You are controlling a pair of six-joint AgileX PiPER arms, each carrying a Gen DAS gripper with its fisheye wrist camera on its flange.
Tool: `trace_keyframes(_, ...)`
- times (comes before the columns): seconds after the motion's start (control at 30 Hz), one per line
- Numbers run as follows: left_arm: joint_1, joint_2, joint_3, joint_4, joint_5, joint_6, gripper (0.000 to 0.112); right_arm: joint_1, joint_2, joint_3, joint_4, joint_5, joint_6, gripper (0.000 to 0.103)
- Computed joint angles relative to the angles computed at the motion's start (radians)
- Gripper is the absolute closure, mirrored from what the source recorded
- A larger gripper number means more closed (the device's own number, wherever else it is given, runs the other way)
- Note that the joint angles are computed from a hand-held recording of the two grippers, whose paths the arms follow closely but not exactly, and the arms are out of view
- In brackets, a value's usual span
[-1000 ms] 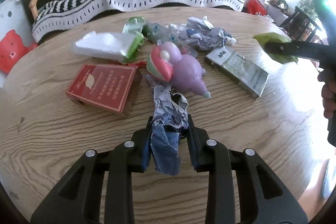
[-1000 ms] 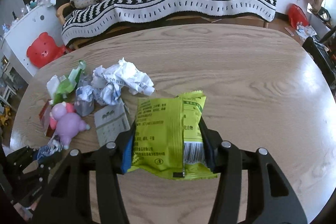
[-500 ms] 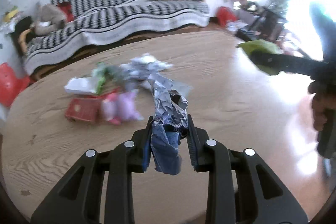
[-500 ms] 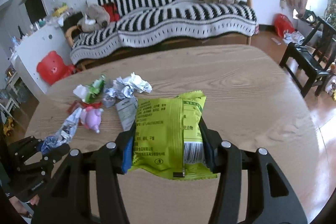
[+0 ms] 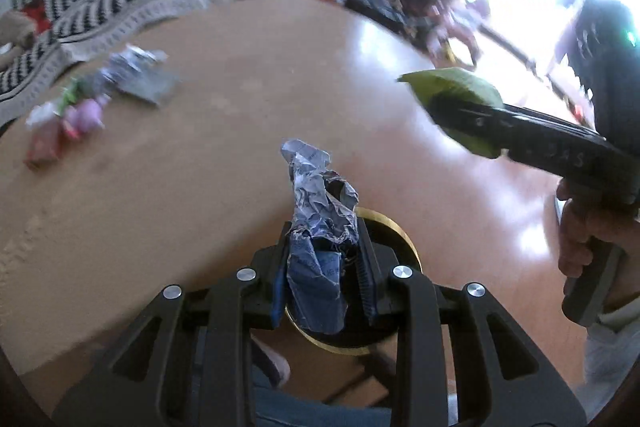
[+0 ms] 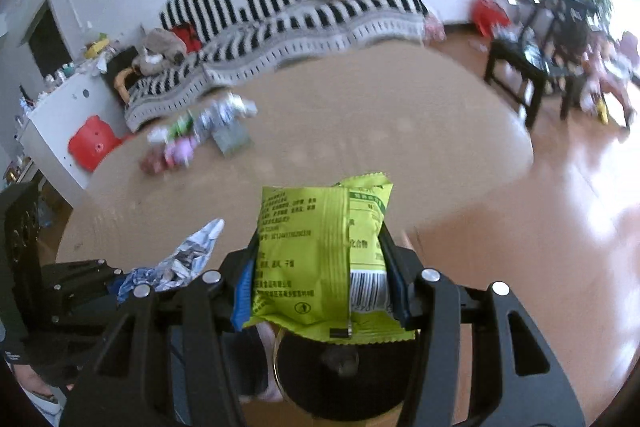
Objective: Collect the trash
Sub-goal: 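Carry both items over the black bin and open both tools to drop them, then return both tools to the table and approach the two cigarette boxes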
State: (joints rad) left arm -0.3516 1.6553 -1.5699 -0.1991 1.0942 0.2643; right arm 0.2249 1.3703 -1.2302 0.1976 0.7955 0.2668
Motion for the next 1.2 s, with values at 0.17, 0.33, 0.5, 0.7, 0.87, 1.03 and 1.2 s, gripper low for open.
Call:
trace_keyframes(0.17,-0.091,0.004,0.131,0.063,-0.058,-0.064,0.084,-0.031,-0.062,0.266,0.15,-0.085,-0.065,0.051)
trace_keyframes(0.33,-0.128,0.071,0.131,0.082,-0.062,-0.086,0.084,-0.104,-0.016,0.385,0.377,-0.12,-0.246,0.051)
trace_keyframes(0.5,-0.123,0.125,0.121,0.077,-0.049,-0.073,0.084,-0.134,0.018,0.429,0.47,-0.131,-0.334,0.051)
trace_keyframes(0.7,-0.124,0.148,0.126,0.068,-0.039,-0.061,0.082,-0.157,0.062,0.416,0.529,-0.105,-0.364,0.049)
trace_keyframes(0.87,-0.16,0.138,0.125,0.132,-0.06,-0.121,0.02,-0.2,0.05,0.422,0.56,-0.081,-0.371,0.02)
trace_keyframes(1.03,-0.154,0.112,0.093,0.185,-0.05,-0.154,0.02,-0.223,0.008,0.385,0.511,-0.08,-0.326,0.007)
trace_keyframes(1.2,-0.067,0.043,0.05,0.189,-0.085,-0.155,0.016,-0.102,0.01,0.242,0.241,-0.138,-0.093,0.007)
